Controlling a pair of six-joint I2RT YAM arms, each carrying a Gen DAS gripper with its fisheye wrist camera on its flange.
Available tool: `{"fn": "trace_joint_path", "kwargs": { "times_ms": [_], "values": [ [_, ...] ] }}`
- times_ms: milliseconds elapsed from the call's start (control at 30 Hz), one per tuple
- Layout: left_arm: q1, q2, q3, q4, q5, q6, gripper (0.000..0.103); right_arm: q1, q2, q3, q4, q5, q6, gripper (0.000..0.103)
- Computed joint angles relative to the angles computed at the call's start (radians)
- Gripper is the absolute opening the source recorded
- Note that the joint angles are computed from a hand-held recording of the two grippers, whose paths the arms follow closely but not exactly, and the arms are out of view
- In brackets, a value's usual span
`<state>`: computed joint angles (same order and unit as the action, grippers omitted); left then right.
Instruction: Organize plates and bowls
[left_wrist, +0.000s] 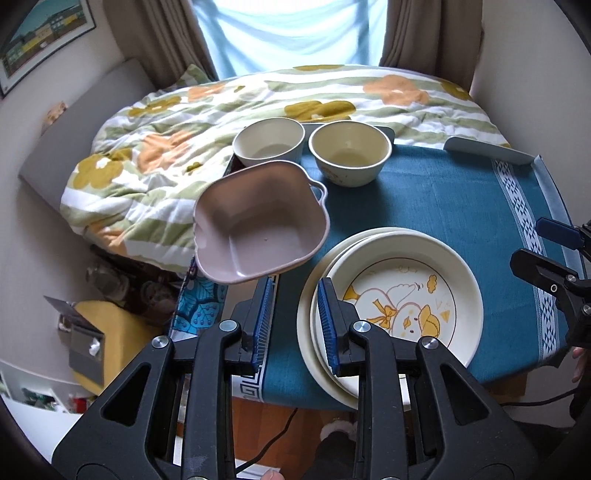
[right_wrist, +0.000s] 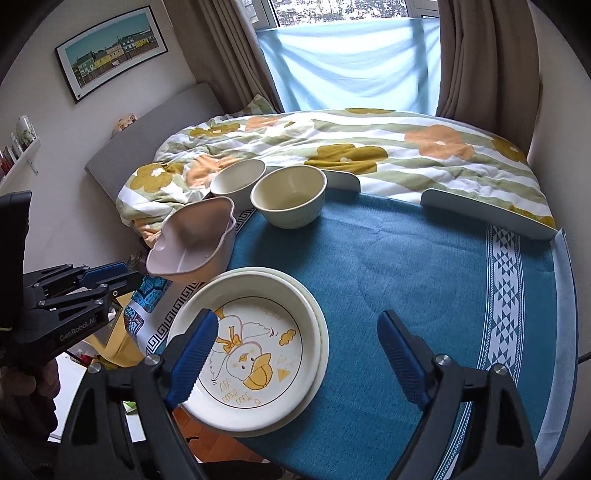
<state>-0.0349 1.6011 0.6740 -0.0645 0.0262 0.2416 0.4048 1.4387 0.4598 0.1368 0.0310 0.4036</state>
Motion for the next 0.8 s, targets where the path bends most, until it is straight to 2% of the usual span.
{"fn": "trace_joint_path", "kwargs": {
  "times_ms": [67,133,167,200,300,500,700,800],
  "values": [
    [0.016,-0.018,-0.003,-0.006,0.017,-0.017,0.027,-0.007,-0.006,0.0,0.009,-0.013,-0.017,0.085],
    [0.032,-0.037,-0.006,-0.011,0.037,-0.031,0.05,-0.011,-0.016,0.001,0.013,-0.022,-0.03,0.085],
    [0.04,-0.051,-0.011,-0.006,0.043,-0.037,0.078,-0.01,-0.022,0.002,0.012,-0.024,-0.035,0.085],
    [0.048,-0.069,-0.023,0.008,0.045,-0.044,0.093,-0.012,-0.029,0.002,0.01,-0.027,-0.041,0.085],
    [0.054,-0.108,-0.034,0.018,0.021,-0.052,0.096,-0.021,-0.04,0.007,0.005,-0.04,-0.06,0.085],
    [0.126,-0.117,-0.027,0.001,0.113,-0.049,0.096,-0.038,-0.03,0.022,0.025,-0.083,-0.09,0.085],
    [0.238,0.001,0.085,-0.05,0.191,-0.044,0.096,-0.017,0.052,0.118,0.064,-0.086,-0.131,0.087],
    [0.293,0.11,0.194,-0.101,0.24,-0.045,0.096,0.013,0.116,0.193,0.079,-0.036,-0.148,0.089]
  ]
}}
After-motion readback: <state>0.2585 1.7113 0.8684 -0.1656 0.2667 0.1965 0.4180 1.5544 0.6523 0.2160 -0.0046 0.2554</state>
